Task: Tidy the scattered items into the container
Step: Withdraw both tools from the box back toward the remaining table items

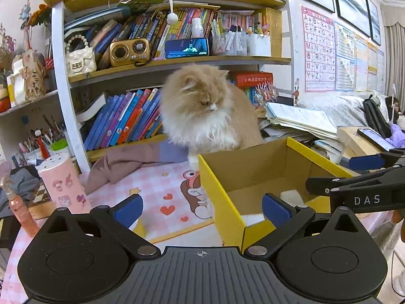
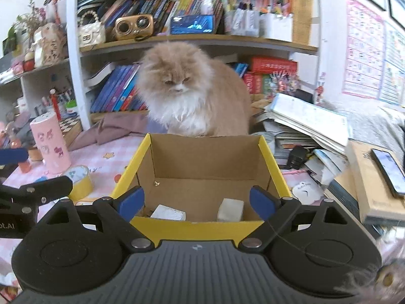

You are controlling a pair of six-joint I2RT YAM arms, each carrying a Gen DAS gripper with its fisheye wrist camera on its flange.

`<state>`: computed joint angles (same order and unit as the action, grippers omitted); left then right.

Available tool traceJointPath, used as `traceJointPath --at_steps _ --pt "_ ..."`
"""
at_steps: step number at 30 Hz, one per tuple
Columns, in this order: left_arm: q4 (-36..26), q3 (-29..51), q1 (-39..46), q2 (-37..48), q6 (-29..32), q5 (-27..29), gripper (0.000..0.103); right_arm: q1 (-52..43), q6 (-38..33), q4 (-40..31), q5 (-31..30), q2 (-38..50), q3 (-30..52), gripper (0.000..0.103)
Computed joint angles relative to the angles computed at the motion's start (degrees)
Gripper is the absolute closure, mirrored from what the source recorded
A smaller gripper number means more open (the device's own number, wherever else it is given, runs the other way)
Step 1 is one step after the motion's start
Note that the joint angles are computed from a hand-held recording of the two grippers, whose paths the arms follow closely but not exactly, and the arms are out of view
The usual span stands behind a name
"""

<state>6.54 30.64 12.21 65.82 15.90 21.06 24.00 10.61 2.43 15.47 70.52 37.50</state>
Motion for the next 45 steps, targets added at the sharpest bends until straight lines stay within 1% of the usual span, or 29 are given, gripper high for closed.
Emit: traceJointPath --at_steps 8,11,14,18,22,27,31,36,39,45 --pt "-3.03 -1.85 9.13 -2.31 5.92 8.9 0.0 12.72 9.98 -2.5 16.09 -1.91 -2.36 0.002" --pt "-5.12 -2.04 12.69 -2.41 8.46 12.04 0.0 17.43 12.9 -3.52 21.25 -1.3 -2.68 0.001" --pt "-5.93 -2.8 16.17 -2.71 10.47 14.39 0.0 21.76 16.14 -4.91 25.47 -0.13 -2.56 0.0" --pt "-5.54 -3.88 20.77 -1.91 11.77 17.03 0.0 26.5 20.3 -7.37 29.17 2.04 -1.72 0.0" --pt "-7.28 -4.17 23.94 -0.52 14.2 18.16 0.0 30.02 25.16 -10.58 30.94 3.95 -1.16 0.0" --pt "-9.12 -5.13 25.41 -0.09 17.07 17.55 0.0 32.05 30.8 -13.29 30.17 5.73 -1.52 0.0" --pt "-8.25 -6.56 25.84 0.41 17.03 15.92 0.0 32.39 31.88 -12.17 27.61 6.68 -2.66 0.0" --pt "-5.7 -8.36 26.18 1.44 15.62 13.83 0.0 31.47 30.14 -8.53 22.32 9.0 -3.7 0.0" --pt "-5.05 -8.8 26.32 1.68 14.2 13.03 0.0 29.91 27.67 -5.3 18.63 10.8 -4.05 0.0" --pt "-3.82 -9.14 25.98 1.54 11.55 9.11 0.0 27.19 22.36 -0.41 11.56 13.83 -3.44 0.0"
